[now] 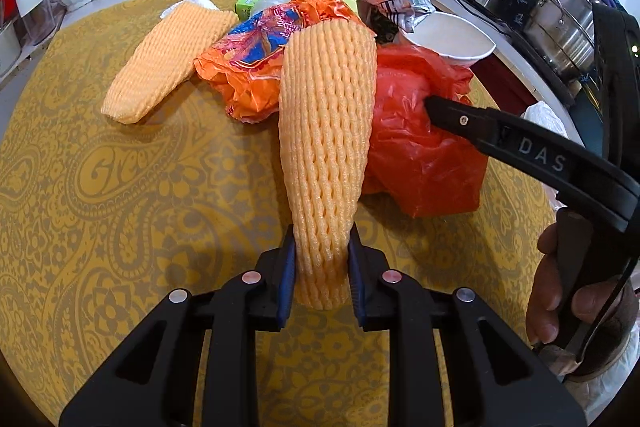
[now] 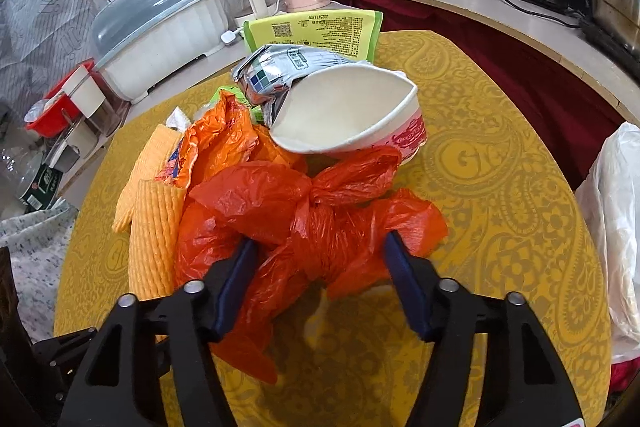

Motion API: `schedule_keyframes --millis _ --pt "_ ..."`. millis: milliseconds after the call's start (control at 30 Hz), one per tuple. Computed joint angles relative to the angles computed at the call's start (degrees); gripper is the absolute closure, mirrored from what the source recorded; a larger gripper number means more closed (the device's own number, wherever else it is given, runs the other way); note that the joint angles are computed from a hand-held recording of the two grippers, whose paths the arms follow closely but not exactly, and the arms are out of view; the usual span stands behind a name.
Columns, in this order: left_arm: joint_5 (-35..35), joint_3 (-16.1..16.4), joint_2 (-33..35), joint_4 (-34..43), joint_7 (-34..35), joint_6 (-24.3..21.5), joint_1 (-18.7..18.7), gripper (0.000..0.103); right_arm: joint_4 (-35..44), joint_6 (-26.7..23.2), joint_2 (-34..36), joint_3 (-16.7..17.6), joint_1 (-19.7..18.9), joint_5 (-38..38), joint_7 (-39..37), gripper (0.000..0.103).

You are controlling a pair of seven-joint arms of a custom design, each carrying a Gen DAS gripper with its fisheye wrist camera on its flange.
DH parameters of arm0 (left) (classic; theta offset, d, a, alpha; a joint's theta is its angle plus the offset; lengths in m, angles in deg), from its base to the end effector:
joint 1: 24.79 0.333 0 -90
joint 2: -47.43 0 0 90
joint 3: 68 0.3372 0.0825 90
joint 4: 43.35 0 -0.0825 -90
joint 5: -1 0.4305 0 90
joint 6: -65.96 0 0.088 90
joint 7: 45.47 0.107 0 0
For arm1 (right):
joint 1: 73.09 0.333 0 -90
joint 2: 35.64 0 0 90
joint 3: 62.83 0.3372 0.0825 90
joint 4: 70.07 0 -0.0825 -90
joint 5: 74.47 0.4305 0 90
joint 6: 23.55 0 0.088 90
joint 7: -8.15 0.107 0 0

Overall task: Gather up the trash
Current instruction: 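Grasp the orange foam net with the left tool while the right tool grasps the red bag, then carry the foam net and red bag over the bin and open both tools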

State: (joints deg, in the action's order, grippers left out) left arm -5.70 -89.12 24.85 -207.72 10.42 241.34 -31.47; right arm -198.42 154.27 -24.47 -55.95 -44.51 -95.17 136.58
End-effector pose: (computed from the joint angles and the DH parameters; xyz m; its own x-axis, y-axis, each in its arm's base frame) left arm 0.3714 -0.1742 0.3394 0.1378 -0.9593 0.2464 -0.8393 -0.2452 -0.4853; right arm 0.4886 0.3824 0.3425 0.3471 -0.9158 -0.2018 -0.7900 -0.1696 -0.5891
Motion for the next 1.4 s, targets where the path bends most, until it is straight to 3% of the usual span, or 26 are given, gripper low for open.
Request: schedule_keyframes --millis 133,267,367,500,567,700,767,967,1233,1400 --pt "0.52 -1.18 -1.23 -0.45 -1.07 -0.5 0.16 0.081 -2.0 0.72 -1.29 4.98 -4.33 5.32 -5.51 0.077" --pt "0.47 -1.68 -3.18 -1.15 -2.19 -1.5 -0.72 0.081 -4.1 0.66 -3.66 1.25 -0.8 2.36 -2.66 0.085" --pt "1.0 -2.95 -5.96 -2.13 -3.65 -2.69 -0.98 0.081 -6.66 1.65 -6.06 1.46 -1.08 2.49 -2.22 0.096" --pt "1.7 -3.92 -9.88 -3.2 -5.47 -4.35 -2.02 0.081 -10.23 2.47 -9.8 2.22 -1.79 4.13 -2.94 0.097" --pt "1.92 -4.29 -11.73 -3.64 -6.37 -5.16 -2.82 0.081 -11.89 2.66 -11.88 1.95 -2.21 0.13 0.64 0.097" --pt "2.81 -5.44 -14.33 -3.7 -8.16 -6.41 -4.03 0.081 -15.7 3.49 -16.75 3.55 -5.55 -6.65 7.3 0.097" --pt "3.39 -5.9 -14.83 -3.14 -8.68 -6.83 -4.54 0.081 -17.89 3.9 -19.92 6.08 -9.3 -9.35 10.57 0.097" --pt "6.4 -8.87 -12.97 0.84 -10.05 -6.66 -4.14 0.081 -23.85 4.76 -28.18 7.63 -14.3 -8.33 11.28 0.097" --pt "13.67 -14.96 -3.74 10.57 -10.95 -3.65 0.95 0.081 -29.85 4.87 -36.55 6.43 -20.19 -4.96 9.05 0.097" --pt "21.89 -21.79 3.92 18.61 -13.75 -2.03 8.07 0.081 -31.45 5.22 -38.34 4.35 -24.16 -3.57 6.43 0.097"
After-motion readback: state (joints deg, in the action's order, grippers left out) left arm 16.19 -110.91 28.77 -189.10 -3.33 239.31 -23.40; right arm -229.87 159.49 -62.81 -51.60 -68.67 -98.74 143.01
